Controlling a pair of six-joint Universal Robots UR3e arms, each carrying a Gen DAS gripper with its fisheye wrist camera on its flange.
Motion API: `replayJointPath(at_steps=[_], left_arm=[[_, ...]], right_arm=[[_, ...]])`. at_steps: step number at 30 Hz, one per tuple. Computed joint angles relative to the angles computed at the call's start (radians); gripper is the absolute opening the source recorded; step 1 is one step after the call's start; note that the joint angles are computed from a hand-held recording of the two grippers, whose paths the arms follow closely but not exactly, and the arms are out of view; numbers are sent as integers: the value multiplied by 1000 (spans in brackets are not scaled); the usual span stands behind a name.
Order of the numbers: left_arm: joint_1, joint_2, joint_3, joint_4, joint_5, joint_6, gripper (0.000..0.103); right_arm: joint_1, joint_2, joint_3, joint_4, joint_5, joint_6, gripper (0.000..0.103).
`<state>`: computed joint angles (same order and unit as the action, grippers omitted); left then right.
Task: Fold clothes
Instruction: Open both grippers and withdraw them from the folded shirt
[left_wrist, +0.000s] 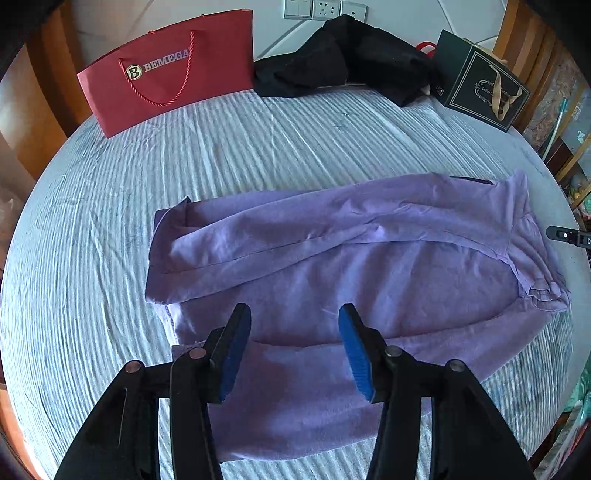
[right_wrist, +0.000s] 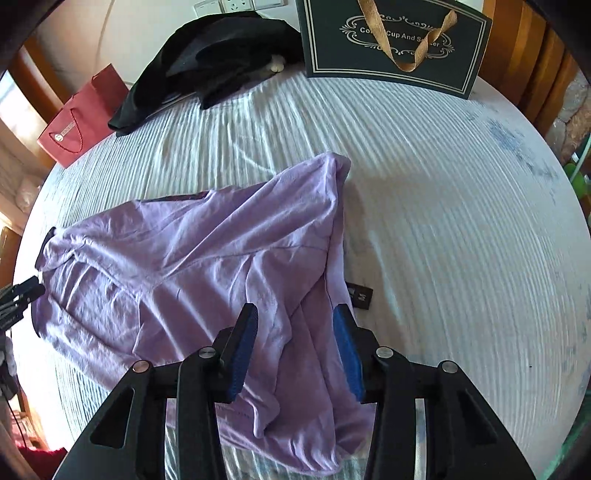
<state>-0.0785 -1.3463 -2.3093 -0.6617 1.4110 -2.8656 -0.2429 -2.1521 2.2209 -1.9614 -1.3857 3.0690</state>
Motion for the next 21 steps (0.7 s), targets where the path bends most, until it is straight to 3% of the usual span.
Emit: replayJointPath(at_steps=[2,3,4,5,7,10,12,14,18,21], left_arm=[[-34,-31,5,18,6,-20,51],[-50,-50,10,27,8,-30,51],[-66,-66,12,37,14,-40,51],[-82,-81,15,49,20,-50,51],[-114,-118,22,71,37,-69,51],[-164,-151,30,98,69,-107,51],[-203,-165,40,117,90,-141,51],[-274,-181,59,131,117,-244,52],[-419,-226,116,149,179,-449,77],[-570,-310,219,125,240,-630,77]], right_arm=[[5,74,1,-49,1,21,43],[49,124,-9,-82,-40,37,34],[117,176,-28,-113,-113,53,21],[186,232,-51,-136,-189,72,0],[238,285,-66,-150,-287,82,0],[97,161,-6,-121,-167,6,0],[-28,34,29,-56,-56,-86,13],[-148,-85,30,54,25,-210,21],[-313,-181,-6,223,116,-468,24],[-400,-177,-32,288,177,-641,24]])
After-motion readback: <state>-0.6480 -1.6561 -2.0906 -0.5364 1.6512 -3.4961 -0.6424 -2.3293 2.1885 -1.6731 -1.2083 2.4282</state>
